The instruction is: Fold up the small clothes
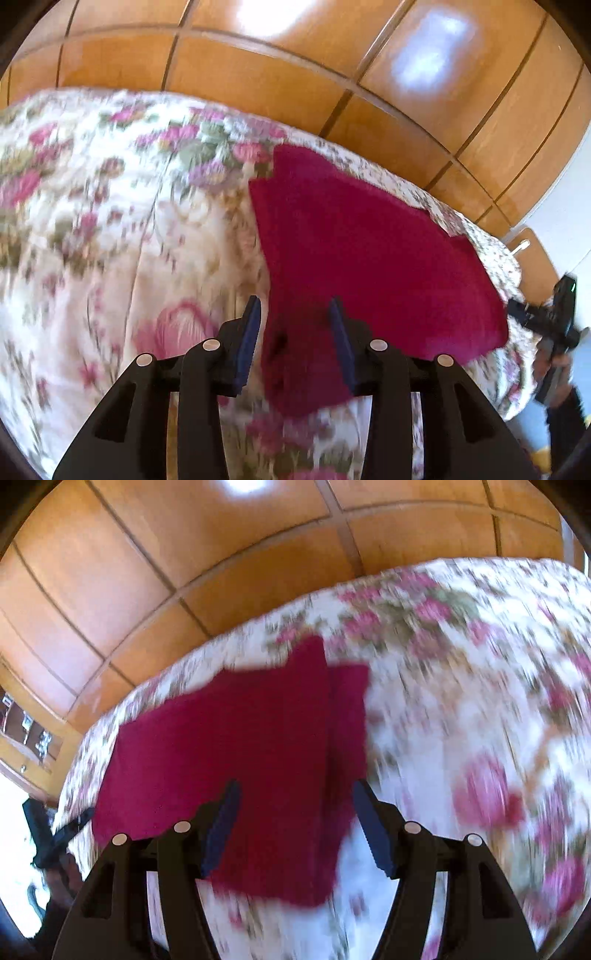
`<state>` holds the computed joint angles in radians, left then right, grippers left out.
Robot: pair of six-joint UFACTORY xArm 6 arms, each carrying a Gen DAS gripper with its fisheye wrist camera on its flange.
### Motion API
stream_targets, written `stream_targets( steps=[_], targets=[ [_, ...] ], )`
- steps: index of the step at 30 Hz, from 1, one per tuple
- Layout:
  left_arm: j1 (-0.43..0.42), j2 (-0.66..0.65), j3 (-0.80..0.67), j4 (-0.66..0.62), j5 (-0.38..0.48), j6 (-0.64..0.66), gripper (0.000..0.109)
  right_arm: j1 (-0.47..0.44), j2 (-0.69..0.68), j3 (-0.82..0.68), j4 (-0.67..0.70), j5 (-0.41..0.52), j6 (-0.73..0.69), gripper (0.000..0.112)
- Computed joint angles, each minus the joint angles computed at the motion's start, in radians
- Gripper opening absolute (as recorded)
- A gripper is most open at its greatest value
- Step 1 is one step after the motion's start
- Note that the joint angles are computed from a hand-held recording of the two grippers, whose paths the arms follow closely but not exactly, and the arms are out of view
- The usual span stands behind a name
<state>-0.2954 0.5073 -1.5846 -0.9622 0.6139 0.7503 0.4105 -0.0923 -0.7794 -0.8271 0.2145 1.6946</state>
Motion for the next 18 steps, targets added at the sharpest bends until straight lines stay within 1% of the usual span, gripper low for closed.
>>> stream_targets(
  steps=[3, 4, 5, 6, 7, 8, 9, 10, 11, 12, 14, 16, 18],
  targets=[
    [0.01, -0.028, 0.056, -0.05, 0.027, 0.04, 0.037, 0.05, -0.008, 0.052, 0.014, -0.016, 0.037, 0.061],
    [0.012, -0.032, 0.064, -0.066, 0.039, 0.048, 0.038, 0.062, 0.005, 0.055, 0.002, -0.025, 0.064, 0.054],
    [0.011, -0.037, 0.074, -0.082, 0.043, 0.054, 0.037, 0.061, 0.011, 0.059, -0.036, -0.046, 0.109, 0.042],
    [0.009, -0.038, 0.08, -0.094, 0.037, 0.059, 0.037, 0.06, 0.02, 0.055, -0.074, -0.058, 0.147, 0.035],
    [0.011, -0.032, 0.075, -0.094, 0.043, 0.057, 0.037, 0.07, 0.026, 0.044, -0.077, -0.037, 0.147, 0.031],
    [0.013, -0.026, 0.067, -0.09, 0.055, 0.054, 0.022, 0.073, 0.029, 0.037, -0.066, -0.028, 0.133, 0.026],
    [0.015, -0.02, 0.056, -0.081, 0.066, 0.051, 0.015, 0.074, 0.025, 0.033, -0.048, -0.023, 0.114, 0.024],
    [0.01, -0.023, 0.059, -0.057, 0.045, 0.044, 0.008, 0.076, 0.013, 0.032, -0.035, -0.009, 0.091, 0.02],
    [0.009, -0.024, 0.055, -0.04, 0.037, 0.043, 0.007, 0.08, -0.007, 0.031, -0.043, 0.011, 0.084, 0.018],
    [0.01, -0.025, 0.05, -0.027, 0.038, 0.045, 0.007, 0.083, -0.028, 0.038, -0.064, 0.021, 0.097, 0.012],
    [0.007, -0.032, 0.053, 0.028, 0.028, 0.053, 0.006, 0.093, -0.089, 0.056, -0.099, 0.062, 0.109, 0.007],
    [0.003, -0.031, 0.057, 0.078, 0.013, 0.065, 0.006, 0.104, -0.125, 0.078, -0.059, 0.123, 0.057, 0.006],
    [0.002, -0.016, 0.048, 0.108, 0.021, 0.055, 0.006, 0.081, -0.107, 0.109, 0.003, 0.095, 0.043, 0.005]
  ],
)
